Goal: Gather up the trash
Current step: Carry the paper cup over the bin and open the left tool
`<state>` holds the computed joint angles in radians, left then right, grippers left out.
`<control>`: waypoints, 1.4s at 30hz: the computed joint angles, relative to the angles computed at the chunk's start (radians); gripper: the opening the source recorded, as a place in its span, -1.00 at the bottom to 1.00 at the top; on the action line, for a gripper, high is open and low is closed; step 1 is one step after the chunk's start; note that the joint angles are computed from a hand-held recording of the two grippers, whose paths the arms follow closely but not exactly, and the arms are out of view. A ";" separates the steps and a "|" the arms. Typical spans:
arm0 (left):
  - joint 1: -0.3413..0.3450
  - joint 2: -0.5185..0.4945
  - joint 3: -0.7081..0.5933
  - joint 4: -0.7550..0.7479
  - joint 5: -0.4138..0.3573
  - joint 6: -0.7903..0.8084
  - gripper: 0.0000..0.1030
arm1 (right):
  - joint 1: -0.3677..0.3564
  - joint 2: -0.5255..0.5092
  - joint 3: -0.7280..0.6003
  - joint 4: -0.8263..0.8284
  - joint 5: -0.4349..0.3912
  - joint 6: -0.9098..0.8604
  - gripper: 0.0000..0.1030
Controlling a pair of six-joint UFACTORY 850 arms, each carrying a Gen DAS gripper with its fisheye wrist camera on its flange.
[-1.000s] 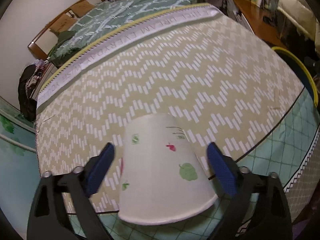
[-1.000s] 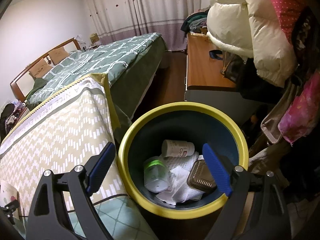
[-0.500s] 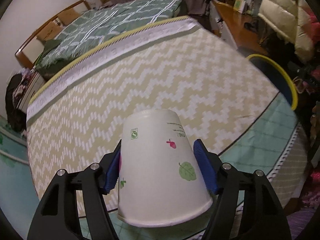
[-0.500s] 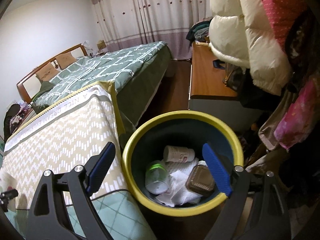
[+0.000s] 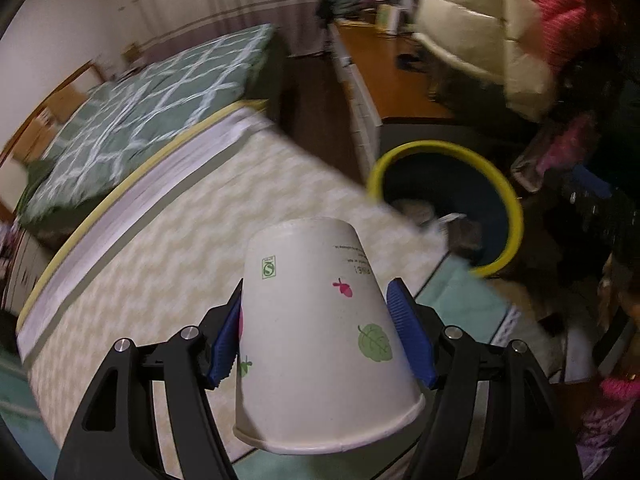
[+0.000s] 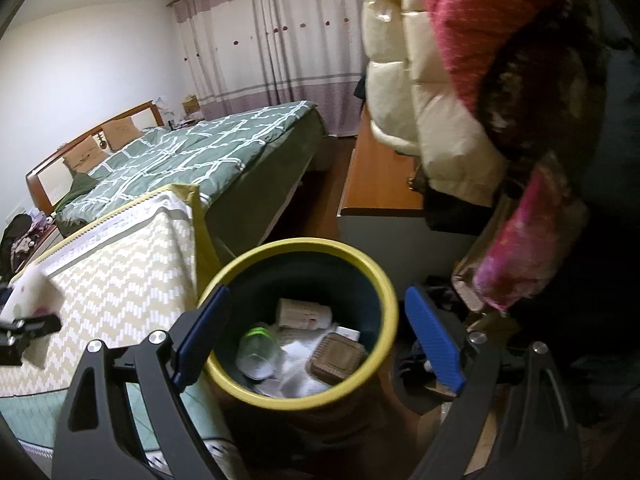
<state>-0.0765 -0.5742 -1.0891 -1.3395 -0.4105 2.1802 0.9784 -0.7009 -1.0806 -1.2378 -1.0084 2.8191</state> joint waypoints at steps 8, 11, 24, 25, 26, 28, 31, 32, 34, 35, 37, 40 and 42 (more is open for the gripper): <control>-0.177 -0.036 -0.032 0.074 -0.010 -0.087 0.33 | 0.030 0.040 0.075 0.046 -0.011 0.044 0.64; -0.241 -0.075 -0.062 0.113 0.005 -0.139 0.33 | 0.037 0.052 0.102 0.057 -0.011 0.076 0.64; -0.338 -0.175 -0.134 0.078 0.050 -0.181 0.67 | 0.045 0.068 0.141 0.069 -0.001 0.131 0.64; -0.323 -0.163 -0.119 0.054 0.041 -0.149 0.69 | 0.046 0.067 0.136 0.065 -0.001 0.124 0.64; -0.307 -0.145 -0.098 0.020 0.031 -0.109 0.70 | 0.047 0.065 0.129 0.059 -0.004 0.117 0.64; -0.248 -0.087 -0.034 -0.069 -0.017 0.004 0.74 | 0.050 0.062 0.108 0.041 -0.011 0.100 0.64; -0.121 0.024 0.089 -0.273 -0.115 0.241 0.91 | 0.056 0.053 0.070 -0.008 -0.013 0.075 0.64; -0.086 0.048 0.115 -0.319 -0.144 0.291 0.91 | 0.057 0.049 0.056 -0.029 -0.009 0.068 0.64; 0.020 0.105 0.171 -0.405 -0.208 0.372 0.91 | 0.060 0.035 0.017 -0.065 0.000 0.037 0.64; 0.066 0.121 0.184 -0.419 -0.236 0.378 0.91 | 0.062 0.029 0.001 -0.077 0.003 0.023 0.64; 0.181 0.148 0.212 -0.449 -0.307 0.378 0.91 | 0.065 0.015 -0.035 -0.118 0.013 0.005 0.64; 0.307 0.180 0.257 -0.571 -0.351 0.445 0.91 | 0.071 -0.007 -0.094 -0.149 0.014 -0.050 0.64; 0.379 0.191 0.282 -0.629 -0.398 0.488 0.91 | 0.081 -0.026 -0.139 -0.157 0.010 -0.092 0.64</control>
